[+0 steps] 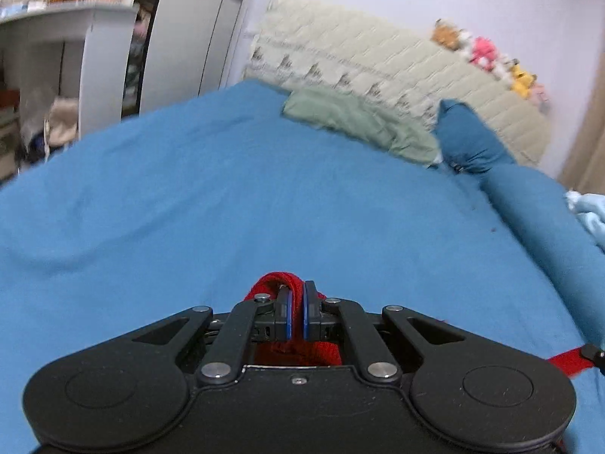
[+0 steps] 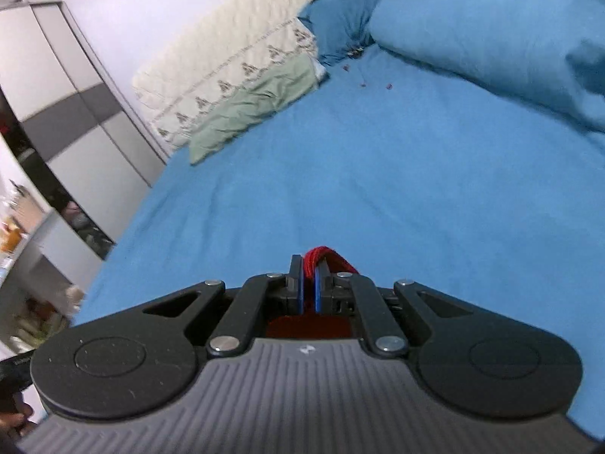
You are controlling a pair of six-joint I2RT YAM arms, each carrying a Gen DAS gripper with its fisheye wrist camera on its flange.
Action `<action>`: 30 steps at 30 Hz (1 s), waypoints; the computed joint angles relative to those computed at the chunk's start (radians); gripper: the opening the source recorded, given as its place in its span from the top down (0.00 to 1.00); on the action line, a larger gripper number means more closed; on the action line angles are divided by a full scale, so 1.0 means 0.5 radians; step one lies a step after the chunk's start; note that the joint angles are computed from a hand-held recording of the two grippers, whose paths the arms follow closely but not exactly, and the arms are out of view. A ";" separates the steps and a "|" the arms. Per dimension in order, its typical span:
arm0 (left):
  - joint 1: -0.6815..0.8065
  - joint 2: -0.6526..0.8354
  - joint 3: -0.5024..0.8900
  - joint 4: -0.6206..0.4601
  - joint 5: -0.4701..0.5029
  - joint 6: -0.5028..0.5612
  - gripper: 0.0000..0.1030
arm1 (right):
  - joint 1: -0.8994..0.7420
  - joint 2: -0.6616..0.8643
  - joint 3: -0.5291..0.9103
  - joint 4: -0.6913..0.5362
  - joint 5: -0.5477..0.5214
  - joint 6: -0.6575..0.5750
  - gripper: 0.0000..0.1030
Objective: Fold small clothes
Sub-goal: 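Grasp the sweater hem with the left gripper while the right gripper grasps it too, then lift the hem with both grippers and fold it over toward the collar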
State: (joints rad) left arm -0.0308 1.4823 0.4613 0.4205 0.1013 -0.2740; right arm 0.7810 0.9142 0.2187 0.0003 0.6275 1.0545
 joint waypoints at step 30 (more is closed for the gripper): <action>-0.039 0.445 -0.112 0.332 0.368 0.490 0.20 | 0.339 1.630 0.105 1.224 0.098 -0.243 0.14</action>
State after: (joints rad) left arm -0.0502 1.7050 0.4055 0.5865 0.2851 -0.0288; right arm 0.9505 1.7290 0.2710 0.6122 0.6763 0.9330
